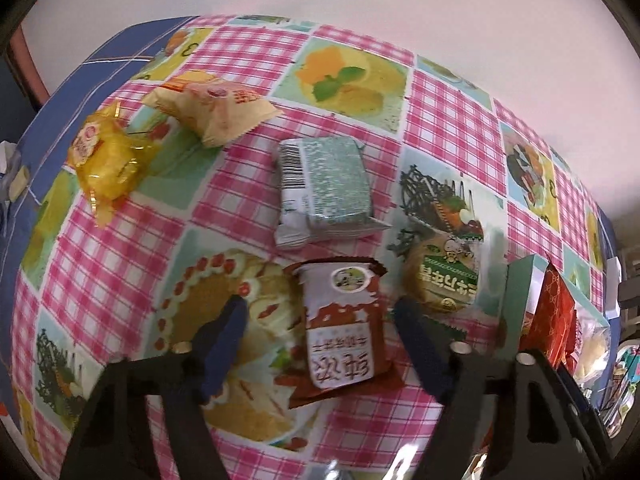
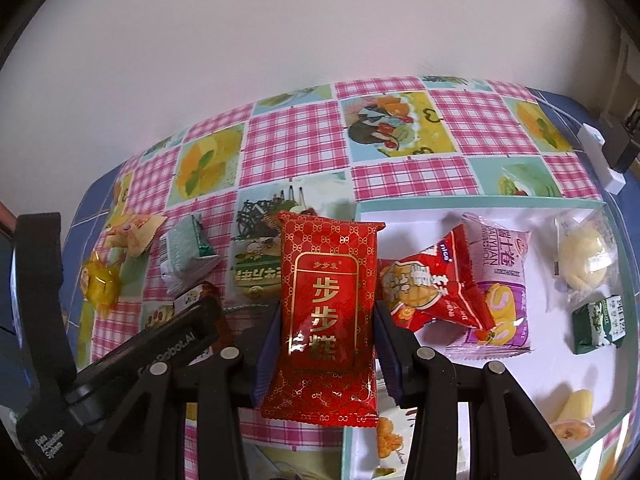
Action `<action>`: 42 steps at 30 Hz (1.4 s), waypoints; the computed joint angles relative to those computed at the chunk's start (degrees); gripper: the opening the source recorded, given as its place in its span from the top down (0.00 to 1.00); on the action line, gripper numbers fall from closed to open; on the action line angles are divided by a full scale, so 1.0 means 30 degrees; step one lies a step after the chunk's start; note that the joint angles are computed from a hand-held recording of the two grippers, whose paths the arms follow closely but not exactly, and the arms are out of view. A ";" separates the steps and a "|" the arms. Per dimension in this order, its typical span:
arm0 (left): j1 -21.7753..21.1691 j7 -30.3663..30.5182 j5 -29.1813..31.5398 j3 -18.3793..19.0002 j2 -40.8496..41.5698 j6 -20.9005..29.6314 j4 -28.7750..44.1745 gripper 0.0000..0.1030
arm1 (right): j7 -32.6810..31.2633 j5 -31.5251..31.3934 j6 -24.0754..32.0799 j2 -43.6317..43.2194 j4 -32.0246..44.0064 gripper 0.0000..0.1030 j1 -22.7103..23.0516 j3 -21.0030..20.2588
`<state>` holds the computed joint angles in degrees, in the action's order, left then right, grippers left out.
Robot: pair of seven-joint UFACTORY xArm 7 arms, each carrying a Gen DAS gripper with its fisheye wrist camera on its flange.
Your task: Organize snacks
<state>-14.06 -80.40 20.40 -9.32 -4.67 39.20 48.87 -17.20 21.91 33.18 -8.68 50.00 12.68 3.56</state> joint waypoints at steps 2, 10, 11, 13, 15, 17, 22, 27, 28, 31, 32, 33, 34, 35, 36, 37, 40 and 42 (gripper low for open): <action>-0.0001 0.0050 -0.0024 0.0028 0.0108 -0.0271 -0.0052 0.36 | -0.0009 0.0067 0.0092 0.0050 0.0051 0.54 -0.0031 -0.0059; -0.0115 0.0235 -0.0215 0.0210 0.0671 -0.0770 0.0120 0.57 | -0.0080 0.0248 0.0264 0.0164 0.0174 0.54 -0.0167 -0.0109; -0.0184 0.0203 -0.0281 0.0167 0.0333 -0.0690 -0.0135 0.58 | -0.0100 0.0265 0.0283 0.0171 0.0183 0.54 -0.0174 -0.0108; -0.0197 0.0107 -0.0376 0.0102 0.0005 -0.0691 -0.0404 0.59 | -0.0093 0.0299 0.0320 0.0177 0.0192 0.54 -0.0182 -0.0097; -0.0162 0.0016 -0.0569 0.0042 -0.0421 -0.0834 -0.0789 0.60 | -0.0076 0.0297 0.0316 0.0153 0.0183 0.54 -0.0193 -0.0085; -0.0129 0.0121 -0.0967 -0.0026 -0.0961 -0.0821 -0.1149 0.60 | -0.0069 0.0334 0.0328 0.0080 0.0188 0.54 -0.0195 -0.0092; 0.0037 0.0204 -0.1507 -0.0400 -0.2242 -0.0010 -0.1269 0.60 | 0.0031 0.0303 0.0497 -0.0390 0.0207 0.54 -0.0228 -0.0165; 0.0123 0.0372 -0.1944 -0.0792 -0.3328 0.0470 -0.1115 0.60 | 0.0276 0.0087 0.0992 -0.0930 0.0314 0.54 -0.0384 -0.0393; 0.0119 0.0388 -0.1992 -0.0895 -0.3516 0.0601 -0.1037 0.60 | 0.0289 0.0090 0.1204 -0.1090 0.0319 0.54 -0.0439 -0.0482; 0.0057 0.0469 -0.2139 -0.1173 -0.3889 0.0809 -0.0784 0.60 | 0.0343 -0.0042 0.1562 -0.1499 0.0239 0.54 -0.0621 -0.0654; 0.0037 0.0494 -0.2136 -0.1276 -0.3906 0.0854 -0.0659 0.60 | 0.0382 -0.0130 0.1634 -0.1660 0.0175 0.54 -0.0680 -0.0689; -0.0011 0.0521 -0.2111 -0.1400 -0.3935 0.0976 -0.0495 0.60 | 0.0390 -0.0194 0.1681 -0.1770 0.0124 0.54 -0.0723 -0.0730; -0.0058 0.0554 -0.2047 -0.1531 -0.3878 0.1159 -0.0249 0.60 | 0.0418 -0.0312 0.1800 -0.1974 0.0036 0.54 -0.0801 -0.0786; -0.0109 0.0592 -0.1976 -0.1640 -0.3745 0.1359 0.0049 0.60 | 0.0425 -0.0355 0.1892 -0.2132 -0.0043 0.54 -0.0844 -0.0843; -0.0172 0.0569 -0.1906 -0.1733 -0.3631 0.1474 0.0250 0.60 | 0.0372 -0.0344 0.1976 -0.2249 -0.0100 0.54 -0.0871 -0.0922; -0.0257 0.0512 -0.1808 -0.1850 -0.3468 0.1580 0.0487 0.60 | 0.0340 -0.0347 0.2092 -0.2383 -0.0167 0.54 -0.0912 -0.0997; -0.0623 0.0229 -0.1490 -0.2182 -0.2954 0.2151 0.1206 0.60 | 0.0337 -0.0570 0.2382 -0.2706 -0.0350 0.54 -0.1125 -0.1155; -0.1030 0.0289 -0.1365 -0.2314 -0.2495 0.2293 0.1674 0.60 | 0.0383 -0.0795 0.2518 -0.2904 -0.0458 0.54 -0.1323 -0.1262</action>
